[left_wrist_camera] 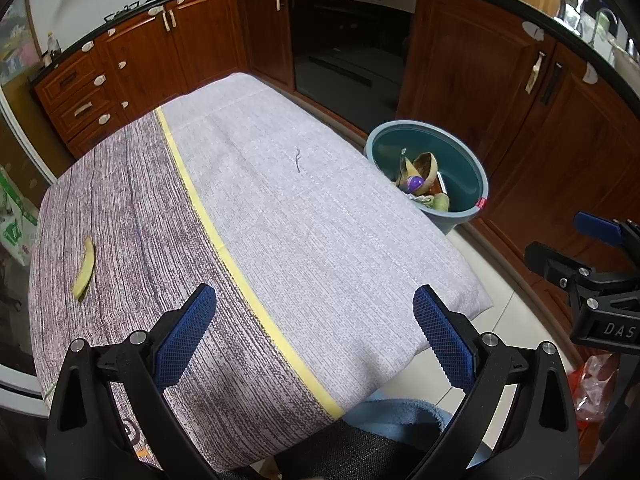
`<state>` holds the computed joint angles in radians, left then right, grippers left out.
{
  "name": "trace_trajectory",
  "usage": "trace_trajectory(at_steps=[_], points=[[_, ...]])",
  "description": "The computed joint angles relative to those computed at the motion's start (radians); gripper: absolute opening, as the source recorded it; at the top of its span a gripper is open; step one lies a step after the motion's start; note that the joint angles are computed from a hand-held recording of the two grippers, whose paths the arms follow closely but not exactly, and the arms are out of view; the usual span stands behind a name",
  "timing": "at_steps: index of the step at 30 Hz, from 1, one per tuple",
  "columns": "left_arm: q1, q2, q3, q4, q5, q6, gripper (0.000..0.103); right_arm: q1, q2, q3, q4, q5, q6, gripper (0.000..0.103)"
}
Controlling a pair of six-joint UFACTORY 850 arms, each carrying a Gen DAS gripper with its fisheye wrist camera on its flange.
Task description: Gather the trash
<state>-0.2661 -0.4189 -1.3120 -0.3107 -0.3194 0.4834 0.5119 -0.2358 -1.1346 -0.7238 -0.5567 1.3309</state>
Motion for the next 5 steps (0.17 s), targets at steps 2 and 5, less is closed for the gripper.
trace_trajectory(at_steps=[2, 5], points=[[0.001, 0.002, 0.002, -0.003, 0.001, 0.003, 0.099, 0.001, -0.001, -0.001, 0.000, -0.002, 0.000, 0.097], [0.000, 0.000, 0.001, 0.003, -0.006, -0.002, 0.099, 0.001, -0.001, -0.002, 0.001, -0.002, 0.000, 0.097]])
